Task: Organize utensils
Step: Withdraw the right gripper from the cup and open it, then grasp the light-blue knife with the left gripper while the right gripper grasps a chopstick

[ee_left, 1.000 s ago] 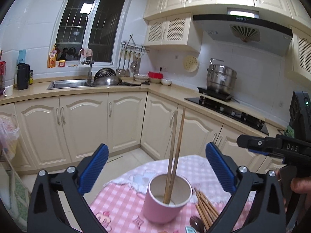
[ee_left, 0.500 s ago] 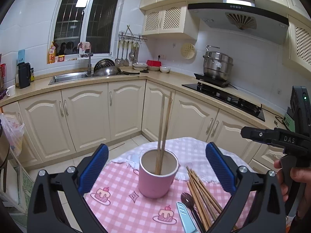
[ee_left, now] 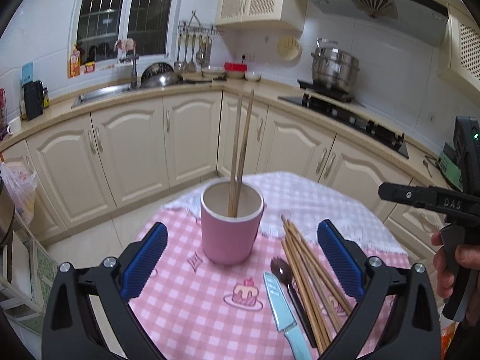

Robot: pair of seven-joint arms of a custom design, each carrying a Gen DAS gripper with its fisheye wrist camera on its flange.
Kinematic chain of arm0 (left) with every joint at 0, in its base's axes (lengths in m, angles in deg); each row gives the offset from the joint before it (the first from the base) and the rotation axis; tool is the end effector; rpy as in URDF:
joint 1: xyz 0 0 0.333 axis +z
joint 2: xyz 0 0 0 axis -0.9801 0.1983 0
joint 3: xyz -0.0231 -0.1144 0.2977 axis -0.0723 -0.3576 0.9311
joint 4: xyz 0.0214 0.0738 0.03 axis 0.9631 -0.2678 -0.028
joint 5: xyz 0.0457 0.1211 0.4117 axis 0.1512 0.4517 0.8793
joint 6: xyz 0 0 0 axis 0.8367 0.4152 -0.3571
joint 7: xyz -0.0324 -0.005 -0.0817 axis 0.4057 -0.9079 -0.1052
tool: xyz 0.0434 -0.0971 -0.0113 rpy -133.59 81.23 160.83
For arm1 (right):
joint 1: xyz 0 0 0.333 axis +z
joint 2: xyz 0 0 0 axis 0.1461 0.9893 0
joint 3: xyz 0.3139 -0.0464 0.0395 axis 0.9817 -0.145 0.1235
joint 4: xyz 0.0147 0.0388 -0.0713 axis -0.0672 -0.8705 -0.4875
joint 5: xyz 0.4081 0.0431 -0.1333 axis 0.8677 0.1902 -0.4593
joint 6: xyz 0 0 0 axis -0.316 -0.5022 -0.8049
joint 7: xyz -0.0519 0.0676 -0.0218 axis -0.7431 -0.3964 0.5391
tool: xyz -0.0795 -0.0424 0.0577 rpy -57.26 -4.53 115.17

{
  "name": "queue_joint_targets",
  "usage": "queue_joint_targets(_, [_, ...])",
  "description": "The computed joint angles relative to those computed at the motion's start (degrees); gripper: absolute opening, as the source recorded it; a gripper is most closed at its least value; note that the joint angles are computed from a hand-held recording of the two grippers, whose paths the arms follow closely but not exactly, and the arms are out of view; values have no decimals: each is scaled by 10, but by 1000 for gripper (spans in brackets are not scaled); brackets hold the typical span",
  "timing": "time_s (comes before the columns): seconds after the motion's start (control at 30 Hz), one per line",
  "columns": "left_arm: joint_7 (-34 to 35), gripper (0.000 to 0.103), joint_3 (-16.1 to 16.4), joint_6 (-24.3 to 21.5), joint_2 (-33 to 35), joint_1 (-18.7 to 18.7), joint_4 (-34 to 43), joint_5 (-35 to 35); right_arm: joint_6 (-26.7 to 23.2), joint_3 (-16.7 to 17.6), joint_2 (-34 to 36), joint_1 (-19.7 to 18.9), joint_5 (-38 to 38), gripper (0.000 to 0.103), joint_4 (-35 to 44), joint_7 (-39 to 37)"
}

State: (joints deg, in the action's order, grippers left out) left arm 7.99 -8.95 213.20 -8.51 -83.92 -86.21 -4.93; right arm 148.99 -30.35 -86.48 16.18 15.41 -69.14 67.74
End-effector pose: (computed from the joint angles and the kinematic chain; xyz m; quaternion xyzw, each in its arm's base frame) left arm 0.4475 -0.1816 0.5824 -0.7282 0.5086 -0.3124 0.3369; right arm 0.6170 0.0848 0.5776 -0.7725 0.4801 -0.0537 0.4122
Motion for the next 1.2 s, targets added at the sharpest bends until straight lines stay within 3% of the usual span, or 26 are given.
queue_joint_targets(0.53, [82, 98, 25, -47, 92, -51, 16, -118, -14, 0, 11, -8, -73, 97, -24, 13])
queue_joint_targets(0.9, [125, 98, 27, -106, 159, -61, 50, -169, -19, 2, 24, -10, -121, 97, -29, 23])
queue_joint_targets(1.2, [147, 98, 30, -109, 189, -57, 66, -201, -24, 2, 34, -11, -138, 97, -26, 20])
